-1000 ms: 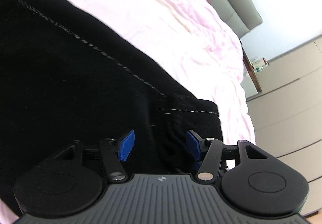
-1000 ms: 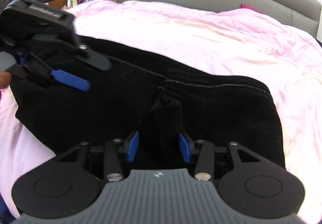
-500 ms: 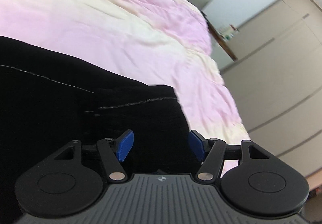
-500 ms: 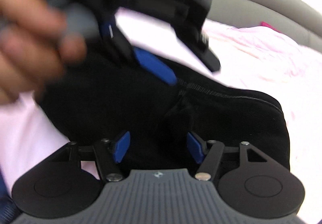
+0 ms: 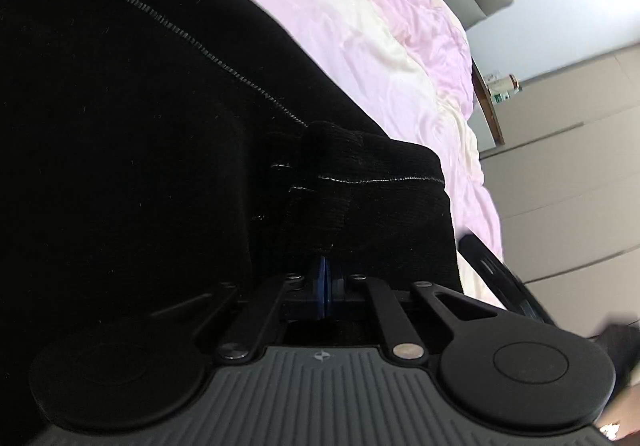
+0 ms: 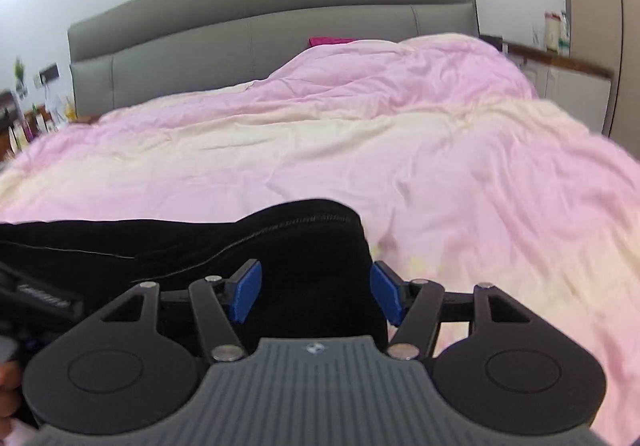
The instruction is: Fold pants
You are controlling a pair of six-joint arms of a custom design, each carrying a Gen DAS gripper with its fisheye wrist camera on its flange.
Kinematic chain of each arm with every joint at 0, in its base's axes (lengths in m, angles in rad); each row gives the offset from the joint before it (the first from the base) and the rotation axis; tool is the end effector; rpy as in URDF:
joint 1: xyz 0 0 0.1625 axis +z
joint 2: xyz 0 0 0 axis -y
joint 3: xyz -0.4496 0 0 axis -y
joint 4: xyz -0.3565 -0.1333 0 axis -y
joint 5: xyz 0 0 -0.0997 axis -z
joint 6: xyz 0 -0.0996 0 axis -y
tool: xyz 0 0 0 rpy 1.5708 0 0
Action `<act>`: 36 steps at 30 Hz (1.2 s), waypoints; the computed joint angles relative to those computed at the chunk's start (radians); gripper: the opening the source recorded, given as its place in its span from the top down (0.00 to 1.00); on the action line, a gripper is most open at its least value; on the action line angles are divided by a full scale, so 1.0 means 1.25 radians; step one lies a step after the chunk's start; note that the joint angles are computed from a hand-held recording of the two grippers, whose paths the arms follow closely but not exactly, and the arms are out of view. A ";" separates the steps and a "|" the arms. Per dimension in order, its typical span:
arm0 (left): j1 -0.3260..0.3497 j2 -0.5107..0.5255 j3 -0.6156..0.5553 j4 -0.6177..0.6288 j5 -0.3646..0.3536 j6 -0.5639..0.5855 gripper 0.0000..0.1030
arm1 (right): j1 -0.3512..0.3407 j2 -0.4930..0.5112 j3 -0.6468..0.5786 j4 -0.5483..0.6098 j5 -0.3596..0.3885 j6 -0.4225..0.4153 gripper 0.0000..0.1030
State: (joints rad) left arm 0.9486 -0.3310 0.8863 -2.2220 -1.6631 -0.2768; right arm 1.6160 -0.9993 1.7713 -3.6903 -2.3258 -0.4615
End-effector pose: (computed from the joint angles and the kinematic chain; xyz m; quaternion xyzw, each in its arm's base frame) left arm -0.3869 -0.7524 0.0315 -0.1736 -0.9826 0.0231 0.0623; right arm 0.0917 -0.5879 0.3731 -0.0405 -0.7609 0.5079 0.4017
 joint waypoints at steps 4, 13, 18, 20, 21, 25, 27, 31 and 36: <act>-0.029 0.000 -0.015 0.026 0.069 0.042 0.94 | -0.068 0.023 -0.064 0.170 -0.010 0.060 0.42; -0.029 -0.131 0.000 0.064 0.284 0.132 0.12 | -0.034 -0.012 0.056 -0.044 0.078 -0.074 0.42; 0.007 -0.171 -0.140 0.225 0.474 0.216 0.12 | 0.013 0.000 0.052 0.045 0.056 -0.121 0.42; 0.021 -0.176 -0.203 0.265 0.564 0.235 0.10 | 0.024 0.005 0.052 0.066 0.047 -0.139 0.42; 0.032 -0.172 -0.246 0.304 0.595 0.218 0.06 | 0.028 0.004 0.053 0.079 0.045 -0.130 0.42; 0.093 -0.184 -0.309 0.388 0.533 0.024 0.05 | 0.035 -0.004 0.047 0.110 0.055 -0.057 0.41; 0.118 -0.194 -0.295 0.386 0.499 -0.088 0.05 | 0.043 -0.003 0.043 0.110 0.045 -0.031 0.39; 0.157 -0.171 -0.343 0.417 0.421 -0.202 0.05 | 0.066 0.017 0.032 0.106 -0.002 -0.033 0.39; 0.208 -0.180 -0.280 0.339 0.284 -0.316 0.00 | 0.098 0.036 0.031 0.108 0.049 -0.030 0.39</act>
State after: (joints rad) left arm 1.2091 -0.5560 0.5363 -1.7983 -1.3079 -0.6714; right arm 1.7382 -0.9547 1.8102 -3.5555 -2.2650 -0.4988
